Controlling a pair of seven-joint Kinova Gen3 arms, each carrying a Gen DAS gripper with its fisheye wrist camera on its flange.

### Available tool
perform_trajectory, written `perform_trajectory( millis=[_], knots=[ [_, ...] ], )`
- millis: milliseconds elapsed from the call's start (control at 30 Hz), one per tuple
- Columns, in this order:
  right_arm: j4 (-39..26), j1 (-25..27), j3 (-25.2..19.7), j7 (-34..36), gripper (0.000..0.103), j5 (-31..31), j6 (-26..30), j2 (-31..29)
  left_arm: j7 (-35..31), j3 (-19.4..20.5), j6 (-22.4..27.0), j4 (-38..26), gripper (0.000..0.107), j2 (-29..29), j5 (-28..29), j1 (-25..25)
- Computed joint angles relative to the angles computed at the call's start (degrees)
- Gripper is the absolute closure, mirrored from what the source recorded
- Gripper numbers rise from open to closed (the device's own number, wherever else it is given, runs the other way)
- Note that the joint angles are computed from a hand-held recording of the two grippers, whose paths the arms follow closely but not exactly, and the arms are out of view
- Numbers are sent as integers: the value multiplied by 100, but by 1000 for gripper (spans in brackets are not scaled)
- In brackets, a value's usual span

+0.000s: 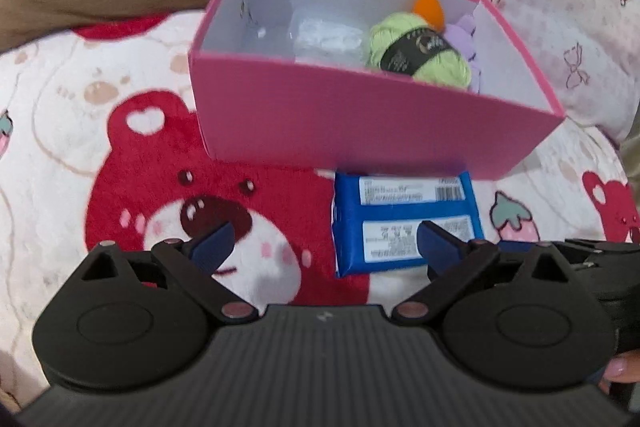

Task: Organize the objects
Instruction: 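Move the left gripper down toward the blue wet-wipe pack, then close the left gripper on the blue wet-wipe pack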

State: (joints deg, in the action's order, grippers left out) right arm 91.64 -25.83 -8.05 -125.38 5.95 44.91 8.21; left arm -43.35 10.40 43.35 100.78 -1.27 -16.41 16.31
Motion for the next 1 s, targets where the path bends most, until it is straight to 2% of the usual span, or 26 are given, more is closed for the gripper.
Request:
perform_trajectory(
  millis=[100,167,233,300,367,433,533,633,700,733,800,867,933,1000],
  knots=[
    [17,-153,-162,-273,25,699,182,177,-391,-166,-48,24,10,124,699,-87],
    [-220,27,-627,-293,28,1165,629,349,-570,-168,-147,101,14,153,1015,-191],
    [-317,281,-1042,-570,27,1427,777,428,-548,-173,-250,192,16,152,957,-153],
    [-205,539,-1248,-762,27,1377,612,393,-462,-156,-313,255,22,170,861,-124],
    [81,498,-1045,-840,24,1210,207,259,-602,-186,-409,306,29,189,1062,-153],
    [245,278,-607,-639,17,781,-85,163,-598,-195,-457,324,30,194,1109,-158],
    [142,291,-399,-55,0,82,-54,220,-365,-161,-560,372,37,210,901,-106],
    [92,-319,309,348,0,-224,64,224,-38,-123,-391,290,42,266,496,-5],
    [121,-807,840,184,4,-175,79,150,-98,-152,-433,323,42,245,532,-10],
    [176,-1029,1105,37,11,-111,27,81,-117,-167,-480,359,42,216,573,-23],
    [291,-1299,1437,21,15,-70,-93,-64,-212,-201,-627,442,42,150,710,-75],
    [474,-1145,1433,321,24,-343,-403,-208,-454,-250,-848,541,42,95,1030,-162],
    [792,-644,1120,376,29,-809,-869,-406,-641,-282,-1067,643,42,97,1401,-227],
    [1032,-113,739,244,35,-1275,-1335,-497,-597,-236,-1118,673,44,130,1399,-245]
  ],
)
